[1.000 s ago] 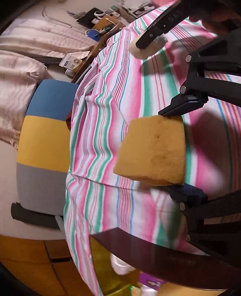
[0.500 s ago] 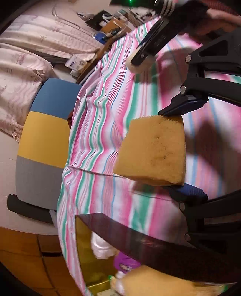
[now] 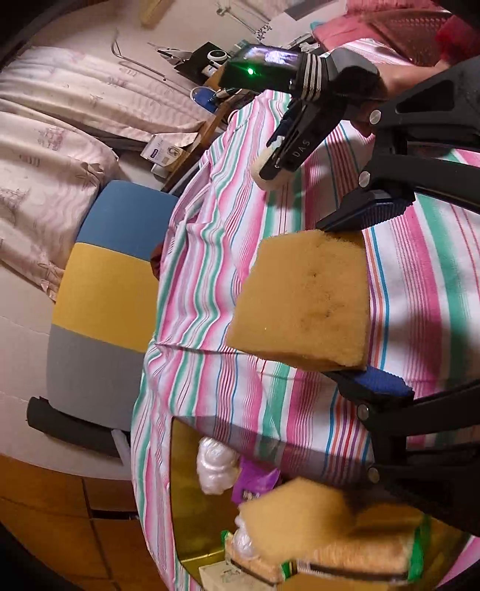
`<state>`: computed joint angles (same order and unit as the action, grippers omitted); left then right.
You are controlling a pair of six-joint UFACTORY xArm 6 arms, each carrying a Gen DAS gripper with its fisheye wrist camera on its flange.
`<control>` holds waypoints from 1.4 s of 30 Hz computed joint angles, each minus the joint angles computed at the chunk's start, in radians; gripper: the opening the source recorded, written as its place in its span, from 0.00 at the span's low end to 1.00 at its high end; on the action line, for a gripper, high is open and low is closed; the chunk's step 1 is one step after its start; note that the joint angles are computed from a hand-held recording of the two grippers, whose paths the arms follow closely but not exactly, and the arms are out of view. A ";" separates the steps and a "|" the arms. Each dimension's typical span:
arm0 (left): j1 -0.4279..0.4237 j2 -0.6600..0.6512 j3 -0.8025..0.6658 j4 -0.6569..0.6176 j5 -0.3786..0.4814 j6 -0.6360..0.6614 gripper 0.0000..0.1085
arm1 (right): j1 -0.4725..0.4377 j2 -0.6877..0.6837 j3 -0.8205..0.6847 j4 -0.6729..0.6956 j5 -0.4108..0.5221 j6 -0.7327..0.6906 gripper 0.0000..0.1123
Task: Organize objects
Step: 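Carry the tan sponge over the gold tin with the left tool while the right tool holds the sock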
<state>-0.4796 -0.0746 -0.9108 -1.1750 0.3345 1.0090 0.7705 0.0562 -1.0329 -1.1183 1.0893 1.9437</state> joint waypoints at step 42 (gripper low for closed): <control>0.397 0.402 -0.571 0.472 0.281 -0.512 0.62 | 0.092 0.251 -0.417 -0.103 -0.197 -0.141 0.47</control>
